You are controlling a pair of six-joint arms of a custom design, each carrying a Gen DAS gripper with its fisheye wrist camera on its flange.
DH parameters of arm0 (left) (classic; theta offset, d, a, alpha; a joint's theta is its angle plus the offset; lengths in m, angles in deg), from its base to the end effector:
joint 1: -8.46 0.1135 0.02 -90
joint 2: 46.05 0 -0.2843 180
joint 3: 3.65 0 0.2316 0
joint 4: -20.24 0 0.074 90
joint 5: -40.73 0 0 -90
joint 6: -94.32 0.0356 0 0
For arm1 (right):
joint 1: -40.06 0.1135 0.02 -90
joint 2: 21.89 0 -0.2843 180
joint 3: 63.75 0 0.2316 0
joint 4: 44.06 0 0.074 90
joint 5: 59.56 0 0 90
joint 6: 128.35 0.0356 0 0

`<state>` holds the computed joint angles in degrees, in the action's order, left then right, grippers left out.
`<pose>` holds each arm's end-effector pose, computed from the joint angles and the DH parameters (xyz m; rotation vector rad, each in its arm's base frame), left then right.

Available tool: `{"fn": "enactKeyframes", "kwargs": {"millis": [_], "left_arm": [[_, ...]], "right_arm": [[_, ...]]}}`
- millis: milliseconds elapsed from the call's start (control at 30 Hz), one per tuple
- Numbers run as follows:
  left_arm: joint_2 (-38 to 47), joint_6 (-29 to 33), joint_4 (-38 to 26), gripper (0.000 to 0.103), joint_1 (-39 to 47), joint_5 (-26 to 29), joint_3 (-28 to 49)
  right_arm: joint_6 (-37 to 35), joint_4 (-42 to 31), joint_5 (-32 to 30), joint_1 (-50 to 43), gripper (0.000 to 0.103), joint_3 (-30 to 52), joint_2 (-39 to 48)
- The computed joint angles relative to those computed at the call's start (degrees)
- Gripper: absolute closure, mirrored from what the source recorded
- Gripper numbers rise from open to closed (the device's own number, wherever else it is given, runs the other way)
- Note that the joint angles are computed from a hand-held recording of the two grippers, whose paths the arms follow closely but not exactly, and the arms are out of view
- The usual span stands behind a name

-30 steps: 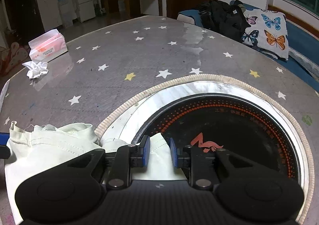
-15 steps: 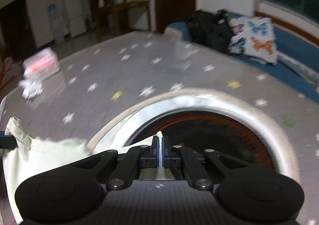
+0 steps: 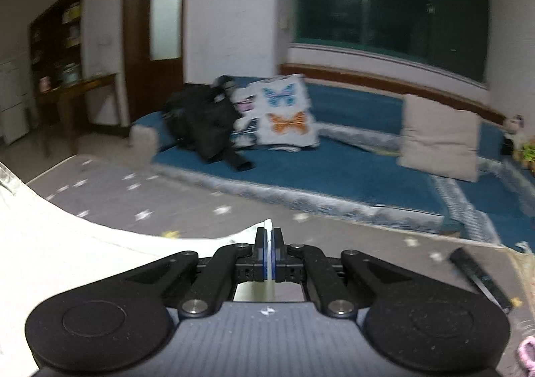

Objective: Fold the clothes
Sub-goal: 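Lower the garment flat onto the table and open both tools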

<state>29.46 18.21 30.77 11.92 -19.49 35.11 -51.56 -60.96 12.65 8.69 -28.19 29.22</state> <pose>0.2292 -0.0039 0.2038 0.4992 1.9151 -0.3300 0.1386 -0.0718 0.2148 0.1533 2.1043 -0.1335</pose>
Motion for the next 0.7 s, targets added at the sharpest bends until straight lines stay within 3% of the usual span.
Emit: {"fn": "enactKeyframes", "kwargs": {"millis": [200,367,467,567,600,667,700], "left_arm": [[20.9,-1.2,8.3,0.098,-11.0,-12.5,8.2],[33.7,-1.8,9.6,0.098,-14.4,-18.2,14.2],[38.1,-2.5,6.7,0.094,-14.7,-19.9,17.9],[37.4,-1.9,4.8,0.091,-13.5,-19.0,18.0],[36.4,-1.3,4.7,0.088,-12.8,-18.0,17.1],[33.8,-0.2,4.6,0.062,-11.1,-16.5,15.3],[31.9,0.3,5.1,0.058,-10.1,-15.4,13.6]], "right_arm": [[0.1,16.8,1.4,-5.0,0.102,-1.0,17.5],[1.2,31.4,6.3,-3.4,0.102,-1.4,36.2],[1.6,33.4,7.5,-2.9,0.1,0.8,44.1],[1.7,34.2,9.2,-2.4,0.1,0.8,46.1],[1.5,33.3,8.9,-2.8,0.099,0.4,44.9],[1.0,30.7,7.7,-3.9,0.099,-0.2,41.7],[0.4,29.0,6.9,-5.0,0.098,-0.5,39.6]]}}
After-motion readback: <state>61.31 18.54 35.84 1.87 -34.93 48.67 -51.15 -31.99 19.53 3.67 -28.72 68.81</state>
